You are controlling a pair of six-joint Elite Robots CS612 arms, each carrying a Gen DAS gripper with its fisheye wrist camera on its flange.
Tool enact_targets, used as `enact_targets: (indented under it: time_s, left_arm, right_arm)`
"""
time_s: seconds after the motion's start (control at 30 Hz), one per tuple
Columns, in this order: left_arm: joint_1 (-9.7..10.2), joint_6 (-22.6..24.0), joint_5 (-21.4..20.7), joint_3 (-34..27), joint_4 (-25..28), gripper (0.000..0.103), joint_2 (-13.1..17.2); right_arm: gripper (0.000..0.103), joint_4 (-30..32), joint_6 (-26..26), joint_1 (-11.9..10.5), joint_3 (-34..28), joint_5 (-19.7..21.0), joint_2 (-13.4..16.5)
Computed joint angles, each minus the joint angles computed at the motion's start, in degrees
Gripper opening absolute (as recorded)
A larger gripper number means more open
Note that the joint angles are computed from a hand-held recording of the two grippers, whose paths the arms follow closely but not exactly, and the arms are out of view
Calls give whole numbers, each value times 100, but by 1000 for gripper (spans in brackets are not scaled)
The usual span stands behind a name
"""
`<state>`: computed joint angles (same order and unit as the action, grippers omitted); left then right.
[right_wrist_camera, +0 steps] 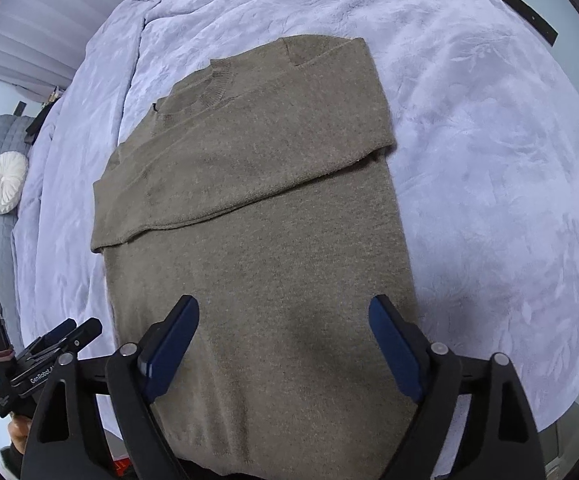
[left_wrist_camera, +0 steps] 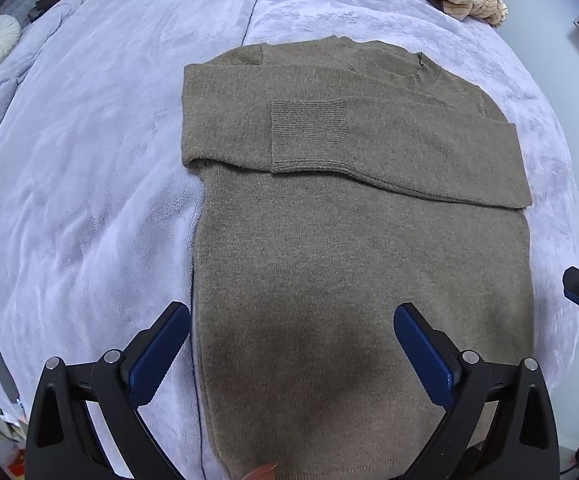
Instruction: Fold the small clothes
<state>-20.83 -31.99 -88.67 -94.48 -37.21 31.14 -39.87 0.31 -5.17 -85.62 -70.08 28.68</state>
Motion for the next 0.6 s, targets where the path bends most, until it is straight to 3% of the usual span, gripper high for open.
enact_targets:
  time_s: [0.03, 0.4, 0.6]
  left_arm:
    - [-9, -7, 20, 8, 19, 102, -11]
    - [-51, -205, 43, 102, 271, 102, -119]
    - [-136, -563, 94, 102, 345, 102, -175]
  right_arm:
    - [103, -21, -71, 11, -32, -34, 5]
    - [103, 283, -185, -67, 9, 222, -46]
    - [103, 411, -359, -157, 116, 377, -111]
